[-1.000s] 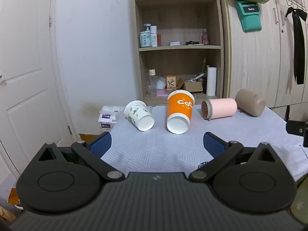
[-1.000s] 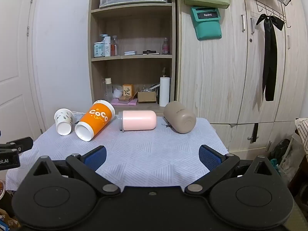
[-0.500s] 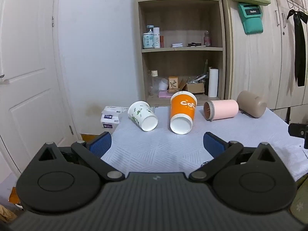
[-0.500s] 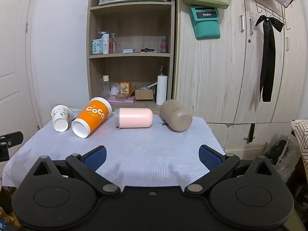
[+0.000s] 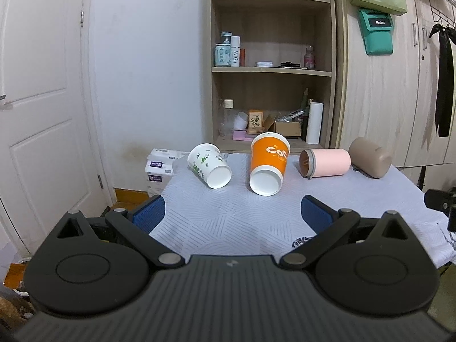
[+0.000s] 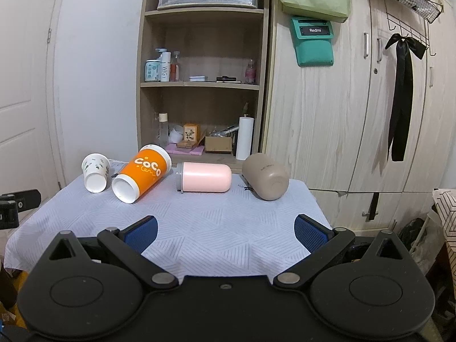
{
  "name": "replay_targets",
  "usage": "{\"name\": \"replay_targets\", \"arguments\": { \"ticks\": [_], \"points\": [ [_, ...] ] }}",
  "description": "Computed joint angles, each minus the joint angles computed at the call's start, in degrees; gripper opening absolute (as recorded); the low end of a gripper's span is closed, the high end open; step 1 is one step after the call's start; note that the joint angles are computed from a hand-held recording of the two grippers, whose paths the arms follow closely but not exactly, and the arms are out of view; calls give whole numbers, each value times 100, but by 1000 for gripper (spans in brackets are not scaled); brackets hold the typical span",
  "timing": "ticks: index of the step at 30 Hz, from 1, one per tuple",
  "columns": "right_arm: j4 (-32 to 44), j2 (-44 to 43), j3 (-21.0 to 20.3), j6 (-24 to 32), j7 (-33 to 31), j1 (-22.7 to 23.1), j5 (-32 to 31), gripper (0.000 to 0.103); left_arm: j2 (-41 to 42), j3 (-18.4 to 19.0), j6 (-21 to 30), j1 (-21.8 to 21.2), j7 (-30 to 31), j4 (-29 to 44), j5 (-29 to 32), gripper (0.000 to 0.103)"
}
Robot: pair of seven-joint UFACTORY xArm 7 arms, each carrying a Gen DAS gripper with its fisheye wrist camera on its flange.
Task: Flip cup upright
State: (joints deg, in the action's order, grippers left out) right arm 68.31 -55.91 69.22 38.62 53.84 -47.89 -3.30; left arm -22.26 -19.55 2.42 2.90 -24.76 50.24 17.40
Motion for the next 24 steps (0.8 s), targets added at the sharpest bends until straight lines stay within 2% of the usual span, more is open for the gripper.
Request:
{"name": "replay_targets", "arguments": {
  "ticks": [2,5,10,18,24],
  "points": [
    [-12,-6,-25,-15,-9,20,0,103,19,-14,-105,22,20,-39,32,103],
    [-55,-61,-37,-94,16,26,-24,103,23,-245,-198,296,-78,-67,153,103],
    [-119,-136,-65,-194,8,51,-84,103,95,-70,-406,95,45,-126,-2,103],
    [-168,-238,-81,-407,48,57,-172,103,15,-163,-1041,170,354,-339,-414,103],
    [-160,-277,-72,-450,37,24,-177,103,10,-225,-1131,162,680,-373,-779,103]
  ]
}}
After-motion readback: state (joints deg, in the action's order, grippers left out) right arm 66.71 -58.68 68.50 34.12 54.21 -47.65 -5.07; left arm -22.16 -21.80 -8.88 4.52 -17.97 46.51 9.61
